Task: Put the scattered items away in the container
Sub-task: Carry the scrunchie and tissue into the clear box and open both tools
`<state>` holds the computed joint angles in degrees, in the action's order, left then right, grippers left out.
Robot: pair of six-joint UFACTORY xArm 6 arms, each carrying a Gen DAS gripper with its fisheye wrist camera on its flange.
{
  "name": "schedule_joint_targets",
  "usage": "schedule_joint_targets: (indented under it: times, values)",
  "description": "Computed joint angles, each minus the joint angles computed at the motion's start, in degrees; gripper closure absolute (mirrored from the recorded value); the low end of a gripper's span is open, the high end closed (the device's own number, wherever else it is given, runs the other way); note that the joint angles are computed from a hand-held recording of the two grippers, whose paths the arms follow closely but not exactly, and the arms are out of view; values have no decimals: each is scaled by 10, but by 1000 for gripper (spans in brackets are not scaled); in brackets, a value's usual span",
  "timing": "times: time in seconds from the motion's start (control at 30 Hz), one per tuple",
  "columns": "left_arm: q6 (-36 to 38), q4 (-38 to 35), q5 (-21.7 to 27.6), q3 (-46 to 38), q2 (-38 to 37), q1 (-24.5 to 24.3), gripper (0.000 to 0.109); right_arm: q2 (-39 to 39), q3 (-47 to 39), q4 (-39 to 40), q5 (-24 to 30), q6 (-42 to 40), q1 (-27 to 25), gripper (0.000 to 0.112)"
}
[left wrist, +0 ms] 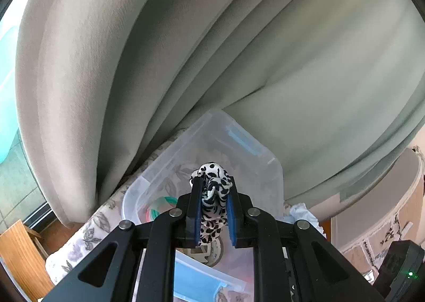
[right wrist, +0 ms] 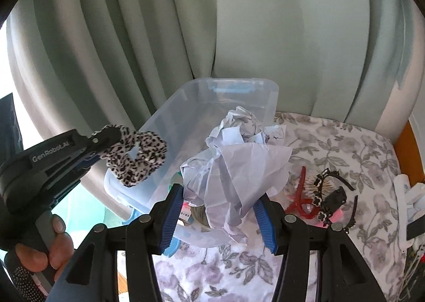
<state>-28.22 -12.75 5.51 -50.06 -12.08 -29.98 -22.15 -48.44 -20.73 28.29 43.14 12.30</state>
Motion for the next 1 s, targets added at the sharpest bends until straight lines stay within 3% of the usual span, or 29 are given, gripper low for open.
schedule_joint_targets:
  times: [0.37,0.7,1.0]
  values:
    - [23,-28,9,-14,20,0,92,36,-24,17,-11,-36,15,56]
    - [-29,16,25,-63,67,-3,90,46,-28,21,-9,-47,21,54]
    - [-37,16,46,-85,75,-8,54,36,-16,38,-24,-63,21,38]
